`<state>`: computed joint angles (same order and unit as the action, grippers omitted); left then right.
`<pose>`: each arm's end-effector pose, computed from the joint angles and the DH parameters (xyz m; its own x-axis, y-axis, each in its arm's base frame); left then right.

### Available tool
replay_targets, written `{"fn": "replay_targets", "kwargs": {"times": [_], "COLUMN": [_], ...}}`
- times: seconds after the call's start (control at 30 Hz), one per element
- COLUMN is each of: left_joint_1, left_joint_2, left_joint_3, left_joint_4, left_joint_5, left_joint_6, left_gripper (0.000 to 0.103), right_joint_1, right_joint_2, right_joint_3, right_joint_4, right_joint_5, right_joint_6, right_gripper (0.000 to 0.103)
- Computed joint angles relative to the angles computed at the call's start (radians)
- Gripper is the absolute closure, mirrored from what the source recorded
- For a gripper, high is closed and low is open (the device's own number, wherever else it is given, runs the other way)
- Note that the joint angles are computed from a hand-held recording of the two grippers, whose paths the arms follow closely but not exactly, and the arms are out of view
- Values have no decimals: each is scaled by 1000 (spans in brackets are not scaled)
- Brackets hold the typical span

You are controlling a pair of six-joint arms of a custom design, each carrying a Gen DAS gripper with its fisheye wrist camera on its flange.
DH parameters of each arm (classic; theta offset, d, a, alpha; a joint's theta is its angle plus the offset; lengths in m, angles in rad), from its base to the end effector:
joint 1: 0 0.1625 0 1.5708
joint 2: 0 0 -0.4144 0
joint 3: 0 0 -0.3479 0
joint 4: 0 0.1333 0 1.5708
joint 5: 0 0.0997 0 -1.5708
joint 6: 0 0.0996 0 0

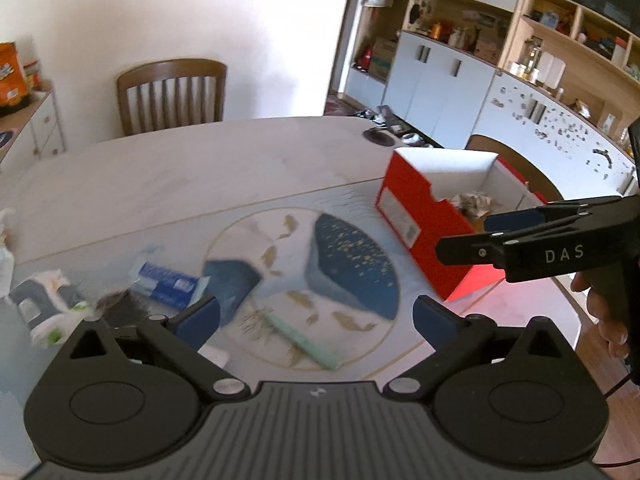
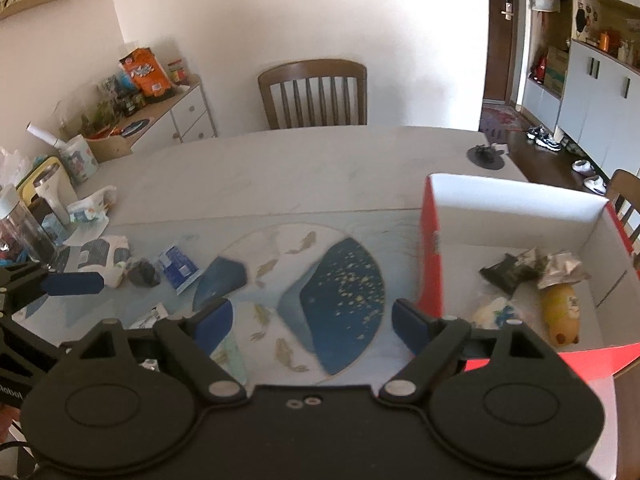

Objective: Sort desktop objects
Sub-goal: 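Withdraw both grippers from the red box back over the table items, then grasp the pale green stick with the right gripper while the left grasps the white cable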

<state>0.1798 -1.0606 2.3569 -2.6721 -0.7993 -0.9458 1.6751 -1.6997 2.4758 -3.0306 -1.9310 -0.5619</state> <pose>-0.3383 -0.2675 0.0999 -0.7800 0.2845 -0.5573 0.5686 0.6942 -0.4413 0.1321 -0.3192 0.3205 -0.7642 -0.3059 0.5678 -0.5765 0.7185 -0.3890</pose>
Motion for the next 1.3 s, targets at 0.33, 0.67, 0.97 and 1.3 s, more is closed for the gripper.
{"fn": "replay_targets", "kwargs": {"times": [0.33, 0.67, 0.97, 1.3], "left_joint_1": [-37, -43, -5, 29], "left_joint_2": [-68, -74, -13, 42], "left_joint_3": [120, 210, 245, 271], "left_joint_4": [13, 13, -70, -162], "left_joint_5": [20, 49, 46, 61], "left_joint_6": [-77, -117, -77, -30], "left_gripper": [0, 0, 0, 0], "right_joint_1": [54, 64, 49, 47], "right_joint_2": [104, 260, 376, 494], "right_joint_3": [39, 65, 67, 51], "right_joint_4": [-79, -202, -289, -346], "right_joint_5": [-25, -59, -85, -108], "right_joint_6": [10, -31, -57, -101], "right_gripper": [17, 17, 17, 19]}}
